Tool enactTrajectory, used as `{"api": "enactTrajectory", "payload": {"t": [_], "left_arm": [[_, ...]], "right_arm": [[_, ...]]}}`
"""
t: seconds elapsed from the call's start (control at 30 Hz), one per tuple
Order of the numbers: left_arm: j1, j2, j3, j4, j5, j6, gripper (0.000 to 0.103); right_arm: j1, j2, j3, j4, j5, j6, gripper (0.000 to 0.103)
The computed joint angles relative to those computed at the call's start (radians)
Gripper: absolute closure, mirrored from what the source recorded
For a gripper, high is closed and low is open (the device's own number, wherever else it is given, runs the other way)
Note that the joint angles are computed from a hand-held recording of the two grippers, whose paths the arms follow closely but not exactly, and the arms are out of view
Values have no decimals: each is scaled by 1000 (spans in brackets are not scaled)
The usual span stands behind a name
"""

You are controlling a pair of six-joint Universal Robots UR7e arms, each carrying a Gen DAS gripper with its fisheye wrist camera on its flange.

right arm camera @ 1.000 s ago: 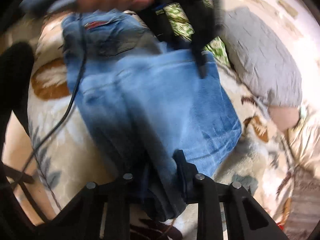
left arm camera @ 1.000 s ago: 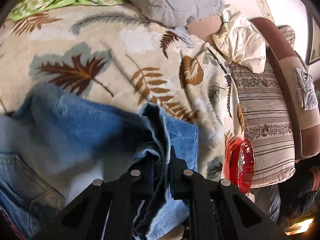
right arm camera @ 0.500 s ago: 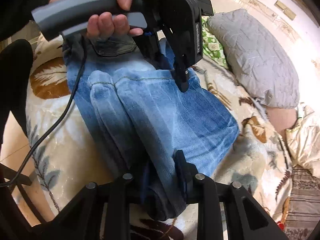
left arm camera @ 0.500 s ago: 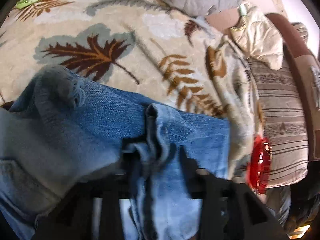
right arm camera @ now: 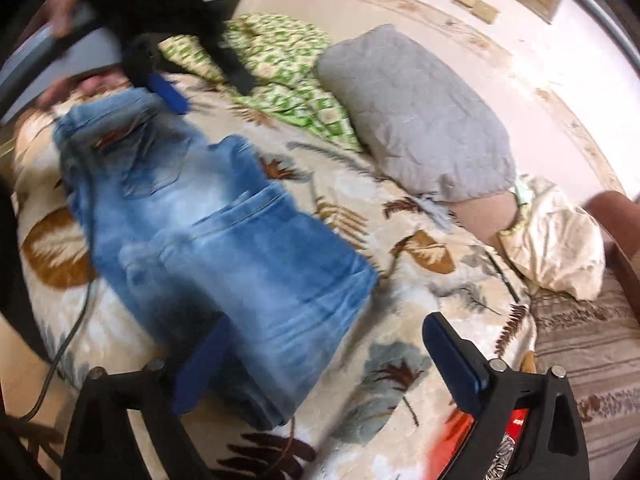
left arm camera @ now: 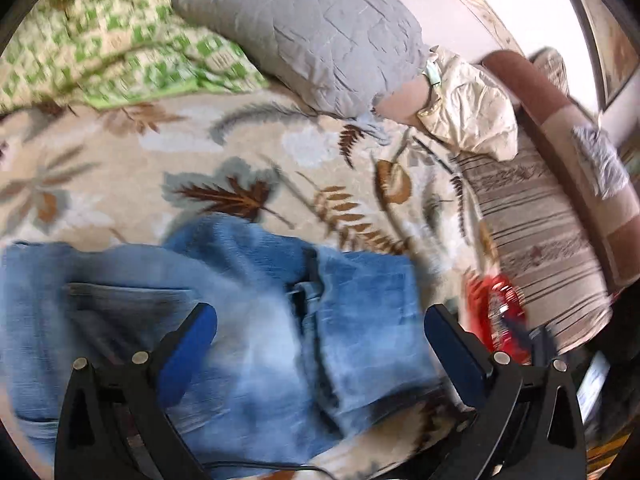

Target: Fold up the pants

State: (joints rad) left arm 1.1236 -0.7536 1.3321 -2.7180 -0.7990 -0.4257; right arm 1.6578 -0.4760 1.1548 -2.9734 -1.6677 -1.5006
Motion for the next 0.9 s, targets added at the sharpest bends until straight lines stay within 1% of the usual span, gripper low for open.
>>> {"api": "enactTrajectory", "payload": {"t": [0.03,0.2,0.23,0.3,0.33,0.4,0.47,0.5,0.53,0.57,0.6,0.67,0.7,0.8,0.9], "left_arm": [[-10,-6,24,-10,51,7,0],[-29,-40,120,-78,149,36,0],[-35,-42,136,-97,182,42,0],[-53,-43,179,-189,252,99,0],[-64,-45,203,-241,281,128,0],[-82,-53,249,-338,309,177,0],[-106,-68,316,-462,337,203,0],[-115,-79,355,-517,354,194,0],[-121,-82,375,-543,367,179,0],[-125,-94,419,-596,374,149,0],[-127,-103,450,-620,372,116,0],[-123,-125,527,-687,361,40,0],[-116,-138,573,-722,348,-19,0],[-100,-152,663,-813,313,-123,0],[-82,-157,698,-813,286,-186,0]], "right_arm": [[2,10,-8,-31,2,11,1],[18,18,-26,-47,-14,86,1],[21,15,-21,-56,-12,105,1],[25,18,-29,-47,-10,137,0],[28,19,-41,-22,-10,165,0],[35,24,-78,51,-16,234,0],[41,25,-103,111,-6,280,0],[46,25,-122,150,4,303,0],[52,27,-144,194,18,326,0],[56,30,-162,224,26,337,0],[65,34,-187,271,38,354,0],[78,44,-230,342,50,375,0],[84,49,-245,365,59,383,0],[97,61,-270,399,75,397,0],[104,69,-274,422,81,402,0]]}}
